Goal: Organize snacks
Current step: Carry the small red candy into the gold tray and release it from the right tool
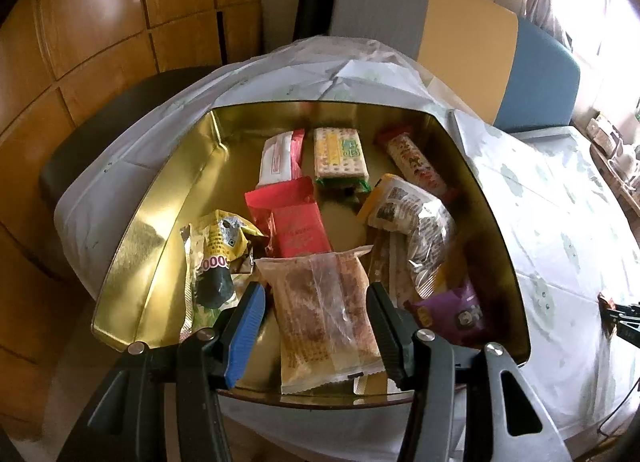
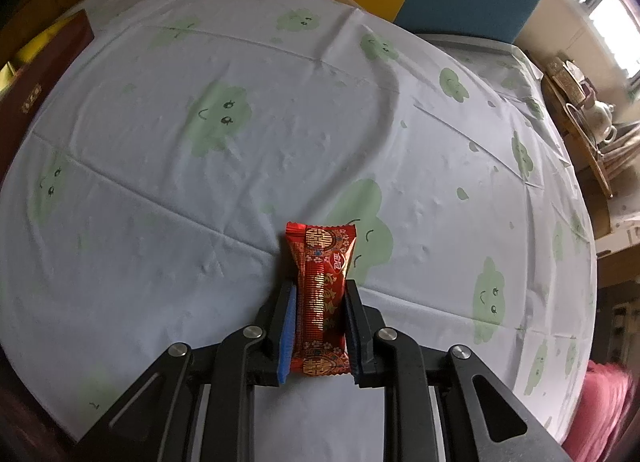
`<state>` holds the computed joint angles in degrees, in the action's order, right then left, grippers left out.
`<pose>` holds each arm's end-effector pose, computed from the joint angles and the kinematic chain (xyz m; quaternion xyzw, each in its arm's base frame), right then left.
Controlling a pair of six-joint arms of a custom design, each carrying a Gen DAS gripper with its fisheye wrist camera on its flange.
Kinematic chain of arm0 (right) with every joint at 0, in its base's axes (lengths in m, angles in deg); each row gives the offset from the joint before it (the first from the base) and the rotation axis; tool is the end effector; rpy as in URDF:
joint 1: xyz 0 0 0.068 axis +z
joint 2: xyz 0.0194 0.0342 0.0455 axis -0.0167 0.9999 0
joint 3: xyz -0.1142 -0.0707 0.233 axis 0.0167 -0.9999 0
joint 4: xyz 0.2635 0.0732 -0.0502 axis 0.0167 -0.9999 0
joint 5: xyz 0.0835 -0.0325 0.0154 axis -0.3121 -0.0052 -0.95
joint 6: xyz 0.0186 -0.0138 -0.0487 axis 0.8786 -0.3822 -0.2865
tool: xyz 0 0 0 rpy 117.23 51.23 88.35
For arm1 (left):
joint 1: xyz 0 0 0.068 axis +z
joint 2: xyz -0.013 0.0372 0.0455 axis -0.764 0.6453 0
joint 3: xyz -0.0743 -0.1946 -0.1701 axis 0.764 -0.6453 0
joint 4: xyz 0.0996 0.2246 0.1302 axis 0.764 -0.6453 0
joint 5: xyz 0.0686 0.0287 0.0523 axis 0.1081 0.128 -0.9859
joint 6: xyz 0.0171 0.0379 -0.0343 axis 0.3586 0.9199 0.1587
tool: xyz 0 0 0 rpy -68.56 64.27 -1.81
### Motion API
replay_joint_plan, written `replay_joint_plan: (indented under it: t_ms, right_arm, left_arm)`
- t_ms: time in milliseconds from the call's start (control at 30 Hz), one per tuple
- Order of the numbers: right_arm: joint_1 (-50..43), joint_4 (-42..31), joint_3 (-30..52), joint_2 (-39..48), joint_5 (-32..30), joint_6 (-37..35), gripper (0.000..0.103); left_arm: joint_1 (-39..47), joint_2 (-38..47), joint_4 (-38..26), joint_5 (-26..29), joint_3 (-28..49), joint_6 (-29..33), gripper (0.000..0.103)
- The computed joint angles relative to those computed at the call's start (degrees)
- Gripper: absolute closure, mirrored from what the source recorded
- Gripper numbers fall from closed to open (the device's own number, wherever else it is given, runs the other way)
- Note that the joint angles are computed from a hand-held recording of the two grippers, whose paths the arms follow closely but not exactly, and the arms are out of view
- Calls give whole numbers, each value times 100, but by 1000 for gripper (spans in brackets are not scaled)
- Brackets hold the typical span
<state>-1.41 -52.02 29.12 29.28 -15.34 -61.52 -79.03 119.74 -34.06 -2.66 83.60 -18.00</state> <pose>0.3345 -0.0076 0.2193 -0.1429 0.9726 -0.0962 0.1563 0.2592 -0.1301 0.2413 -0.1283 0.9430 0.0079 0.3070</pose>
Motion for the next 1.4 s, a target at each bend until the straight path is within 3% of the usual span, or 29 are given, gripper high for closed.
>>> replay_joint_plan:
  t_ms: [267,533,1033,1267,1400]
  right_arm:
    - [199,-356,172,-16,-200,236,81]
    - [975,-510,266,-278,-981,738,81]
    - [2995,-446,1698,174,-2354,1558,81]
    - [3854,-524,2568,1340,-2257,1552,81]
    - [4051,-628,2783,1833,-1900,1520,79]
  left_arm:
    - [53,-168,157,86,-200,34,49]
    - [170,-330,259,107,-388,52,49]
    - [468,-847,170,-174,-592,42,49]
    - [716,-1026,139,-69,-771,76,49]
    - [787,-1043,176,8,-836,86,49]
